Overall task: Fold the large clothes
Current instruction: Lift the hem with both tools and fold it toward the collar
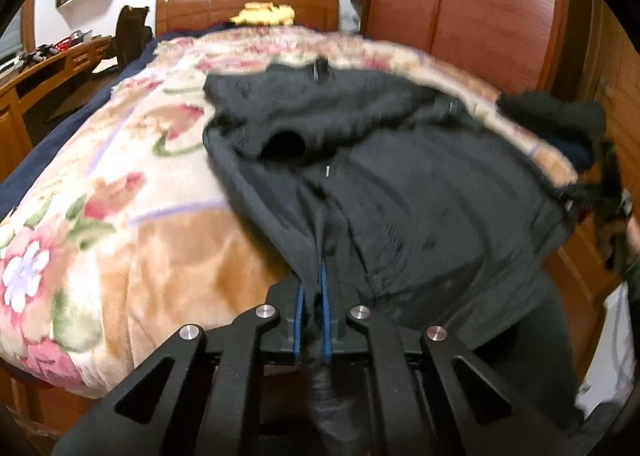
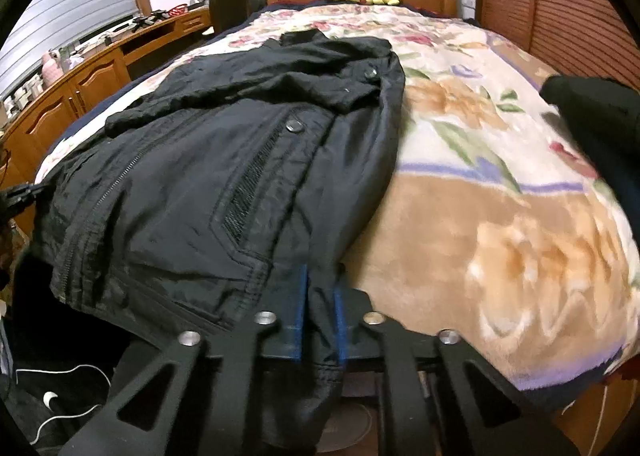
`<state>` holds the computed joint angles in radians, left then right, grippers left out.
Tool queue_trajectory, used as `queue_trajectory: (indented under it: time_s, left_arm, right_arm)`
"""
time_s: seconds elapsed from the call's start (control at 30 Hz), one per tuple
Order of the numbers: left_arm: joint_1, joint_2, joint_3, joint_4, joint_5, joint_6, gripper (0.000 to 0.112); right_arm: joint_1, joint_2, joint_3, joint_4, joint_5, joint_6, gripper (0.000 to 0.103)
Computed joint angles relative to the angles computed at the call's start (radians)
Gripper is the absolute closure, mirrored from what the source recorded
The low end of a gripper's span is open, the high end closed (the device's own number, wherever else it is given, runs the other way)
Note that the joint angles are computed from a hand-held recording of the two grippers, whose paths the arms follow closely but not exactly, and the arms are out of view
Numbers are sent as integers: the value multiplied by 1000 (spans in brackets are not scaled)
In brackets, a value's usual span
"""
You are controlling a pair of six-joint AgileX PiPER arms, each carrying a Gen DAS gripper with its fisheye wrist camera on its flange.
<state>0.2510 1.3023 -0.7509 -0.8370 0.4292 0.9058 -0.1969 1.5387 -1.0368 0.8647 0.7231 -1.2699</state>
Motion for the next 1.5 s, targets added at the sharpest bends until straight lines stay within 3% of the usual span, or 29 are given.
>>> queue_trajectory:
  time_s: [0.13,0.3,0.53,0.9,1.07,1.23,1.5]
  left_arm:
    - [3,-24,-68,-1,-7,-21,106]
    - [10,-25,-162,28,4,-76,107]
    - [28,-105,-156,5,-6,-60,107]
    - [144,-212,-180,-71,122,12,108]
    - [173,-232,-202,-66,147,10,108]
    - [213,-263,-222,-92,193,40,108]
    - [238,-302,-241,-100,232,53,108]
  right_arm:
    - [-1,-24,-30,83,37,-36,98]
    - [12,-102,-44,174,22,-78,99]
    - [-38,-204,-11,278,41,-148,99]
    - [-150,-349,48,364,186,-258,99]
    - [-209,-362,56,405,250,-331,99]
    - [-200,-336,65,466,234,-421,100]
    - [-246,-309,63,526,285,-496,99]
